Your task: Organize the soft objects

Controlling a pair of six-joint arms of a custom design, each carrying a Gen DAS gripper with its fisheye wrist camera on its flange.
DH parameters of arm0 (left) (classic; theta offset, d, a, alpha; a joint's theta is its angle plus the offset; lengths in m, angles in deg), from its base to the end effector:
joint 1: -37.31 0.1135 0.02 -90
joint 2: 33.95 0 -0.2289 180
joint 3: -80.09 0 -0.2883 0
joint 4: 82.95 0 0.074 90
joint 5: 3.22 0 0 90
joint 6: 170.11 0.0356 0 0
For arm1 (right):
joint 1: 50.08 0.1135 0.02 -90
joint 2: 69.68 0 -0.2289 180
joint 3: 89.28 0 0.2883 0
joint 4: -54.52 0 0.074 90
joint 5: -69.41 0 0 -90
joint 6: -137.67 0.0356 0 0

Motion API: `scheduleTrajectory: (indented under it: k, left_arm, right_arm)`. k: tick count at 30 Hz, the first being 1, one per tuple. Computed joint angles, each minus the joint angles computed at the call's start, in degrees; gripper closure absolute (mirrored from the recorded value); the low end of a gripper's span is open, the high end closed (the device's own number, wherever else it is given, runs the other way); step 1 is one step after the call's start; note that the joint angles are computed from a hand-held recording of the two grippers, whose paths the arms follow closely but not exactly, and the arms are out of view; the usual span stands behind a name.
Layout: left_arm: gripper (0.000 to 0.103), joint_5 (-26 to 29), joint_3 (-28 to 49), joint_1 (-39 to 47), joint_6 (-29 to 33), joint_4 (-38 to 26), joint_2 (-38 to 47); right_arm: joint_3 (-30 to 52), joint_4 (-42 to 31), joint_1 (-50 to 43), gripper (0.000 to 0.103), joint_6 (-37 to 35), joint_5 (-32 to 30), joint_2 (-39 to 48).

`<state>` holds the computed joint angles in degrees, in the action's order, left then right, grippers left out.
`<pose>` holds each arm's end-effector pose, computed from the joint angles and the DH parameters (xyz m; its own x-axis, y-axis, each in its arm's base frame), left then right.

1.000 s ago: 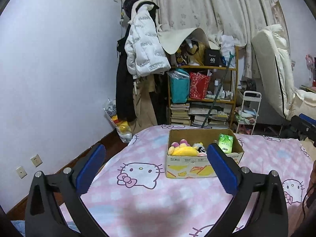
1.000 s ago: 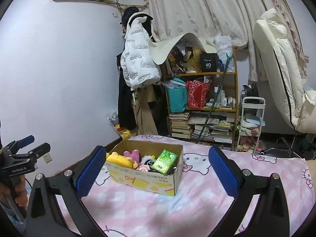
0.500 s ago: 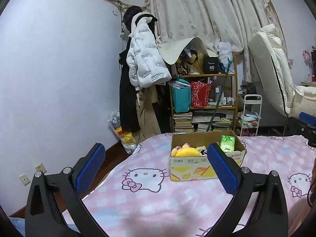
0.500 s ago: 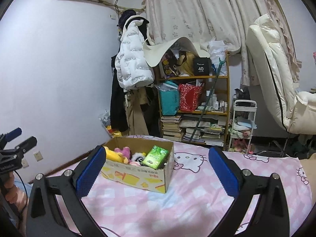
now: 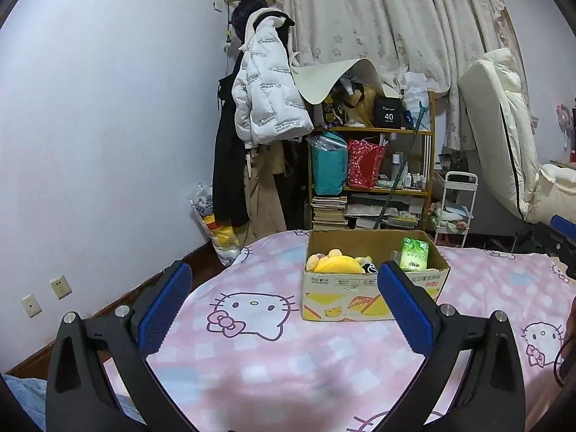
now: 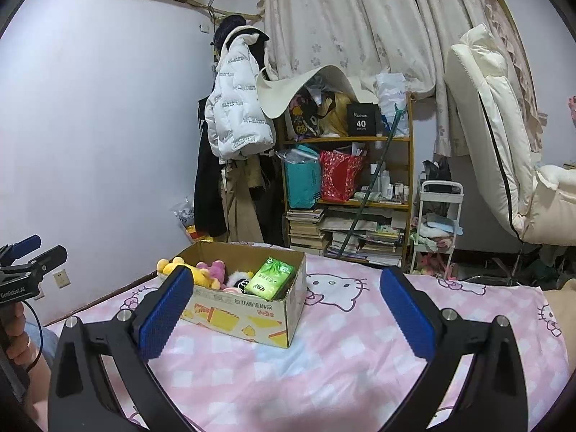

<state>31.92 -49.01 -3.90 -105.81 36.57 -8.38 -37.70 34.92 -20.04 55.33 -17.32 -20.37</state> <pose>0.1330 -0.0778 0.2812 -0.3366 -0.0370 -0.9409 -0.2994 0.9516 0.0696 0.2290 0.1301 0.2659 -0.3159 -0.0290 -0.9484 -0.4142 0.9034 0.1104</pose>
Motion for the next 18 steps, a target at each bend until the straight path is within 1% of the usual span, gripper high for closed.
scheduleTrajectory:
  k: [2,5,18]
  left_arm:
    - [0.001,0.4,-0.1,0.2,-0.2,-0.1,0.2]
    - [0.001,0.5,-0.4,0.1,0.2,0.1,0.6]
    - [0.001,-0.7,0.0,-1.5,0.4,-0.3,2.2]
  right_arm:
    - [0.0,-0.1,-0.1,0.0,0.1,-0.3,0.3]
    - [-0.3,0.3,0.6,0.0,0.0,1.5,0.3]
    - [-0.4,0.1,0.5,0.0,-0.1,1.3,0.1]
